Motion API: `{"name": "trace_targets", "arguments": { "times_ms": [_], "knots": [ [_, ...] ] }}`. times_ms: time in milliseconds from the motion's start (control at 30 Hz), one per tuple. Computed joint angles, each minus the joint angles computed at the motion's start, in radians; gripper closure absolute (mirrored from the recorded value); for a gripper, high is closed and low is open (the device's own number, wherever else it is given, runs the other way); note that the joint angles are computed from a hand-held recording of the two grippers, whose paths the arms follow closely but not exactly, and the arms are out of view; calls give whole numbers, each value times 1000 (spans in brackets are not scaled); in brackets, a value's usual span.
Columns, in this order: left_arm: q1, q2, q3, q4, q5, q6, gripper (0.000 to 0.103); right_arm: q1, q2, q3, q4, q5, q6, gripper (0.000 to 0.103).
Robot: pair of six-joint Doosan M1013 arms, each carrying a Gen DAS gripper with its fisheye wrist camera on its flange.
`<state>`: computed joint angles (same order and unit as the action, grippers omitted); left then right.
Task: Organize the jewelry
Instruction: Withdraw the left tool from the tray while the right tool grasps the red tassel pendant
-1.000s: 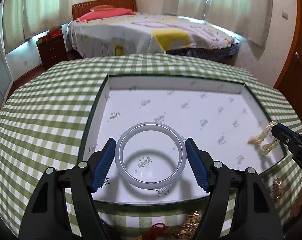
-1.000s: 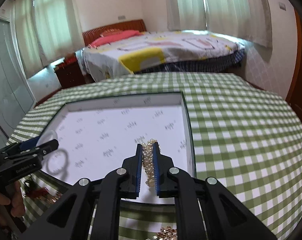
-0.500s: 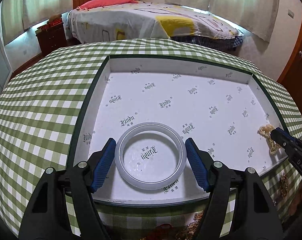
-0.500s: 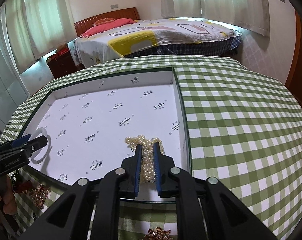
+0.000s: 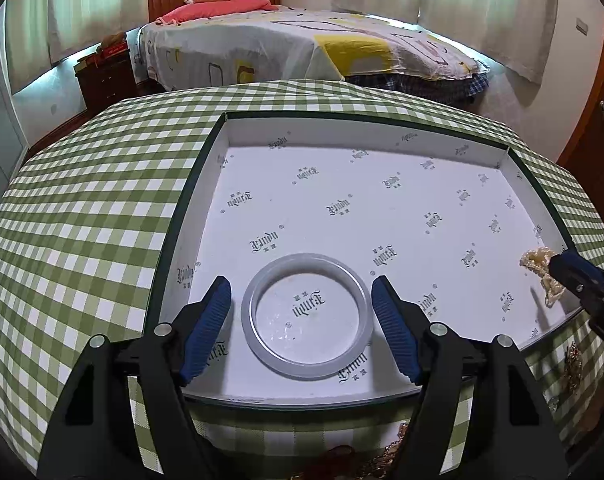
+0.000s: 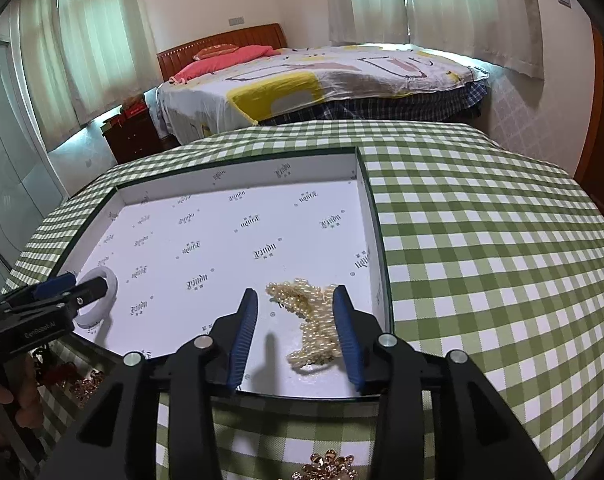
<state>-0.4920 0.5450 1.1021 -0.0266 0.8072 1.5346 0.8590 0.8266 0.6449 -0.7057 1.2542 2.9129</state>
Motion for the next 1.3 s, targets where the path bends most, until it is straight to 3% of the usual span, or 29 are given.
{"name": "trace_targets", "arguments": {
  "times_ms": [67, 433, 900, 1300],
  "knots": [
    [2, -2, 4, 0, -4, -4, 25, 3, -3, 2, -12, -1, 3, 60],
    [8, -35, 31, -11, -37, 16, 23, 14, -10, 6, -42, -8, 17, 54],
    [12, -196, 227, 10, -137, -26, 23, 93, 21, -78, -64, 58, -25, 54],
    [29, -297, 374, 61, -155, -80, 23, 133, 64, -132, 60, 55, -125, 69]
  ]
}}
